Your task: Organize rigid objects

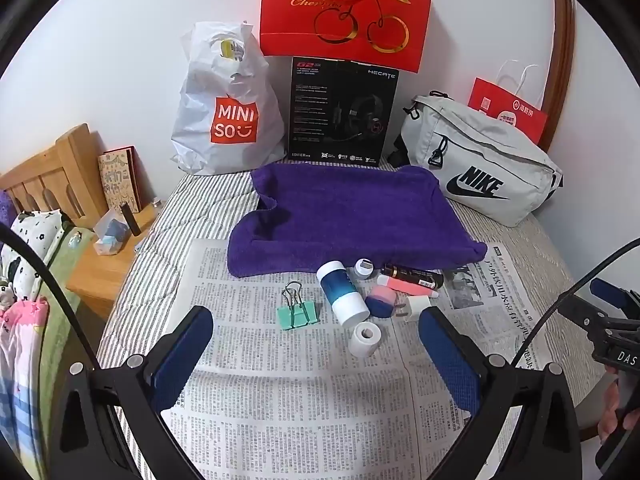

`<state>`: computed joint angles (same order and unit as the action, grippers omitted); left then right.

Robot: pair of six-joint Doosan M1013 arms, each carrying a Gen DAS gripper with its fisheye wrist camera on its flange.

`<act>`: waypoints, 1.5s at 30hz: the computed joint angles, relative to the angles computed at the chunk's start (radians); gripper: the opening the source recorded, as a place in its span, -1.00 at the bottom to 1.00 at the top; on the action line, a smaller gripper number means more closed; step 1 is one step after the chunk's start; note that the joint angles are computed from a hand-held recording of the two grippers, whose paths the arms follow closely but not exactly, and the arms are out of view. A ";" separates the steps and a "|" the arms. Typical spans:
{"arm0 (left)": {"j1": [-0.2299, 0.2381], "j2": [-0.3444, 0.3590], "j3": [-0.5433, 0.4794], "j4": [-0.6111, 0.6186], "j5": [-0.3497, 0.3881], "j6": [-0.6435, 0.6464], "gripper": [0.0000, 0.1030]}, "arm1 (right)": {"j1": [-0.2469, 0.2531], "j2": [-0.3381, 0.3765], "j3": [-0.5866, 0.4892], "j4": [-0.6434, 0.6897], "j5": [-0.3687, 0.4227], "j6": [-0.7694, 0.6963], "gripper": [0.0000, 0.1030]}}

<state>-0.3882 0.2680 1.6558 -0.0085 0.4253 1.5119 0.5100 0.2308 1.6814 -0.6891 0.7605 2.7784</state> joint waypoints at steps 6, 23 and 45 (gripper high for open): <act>0.001 -0.001 0.001 0.013 -0.010 -0.004 1.00 | -0.001 -0.002 0.002 0.003 0.001 -0.007 0.99; -0.001 -0.002 0.007 0.014 -0.013 -0.012 1.00 | 0.004 -0.010 0.004 -0.007 0.004 0.006 0.99; -0.005 -0.003 -0.008 0.012 0.015 -0.018 1.00 | 0.004 -0.014 0.006 -0.019 0.002 0.012 0.99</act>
<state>-0.3927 0.2646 1.6474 0.0036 0.4400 1.4943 0.5143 0.2164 1.6876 -0.7080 0.7626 2.7900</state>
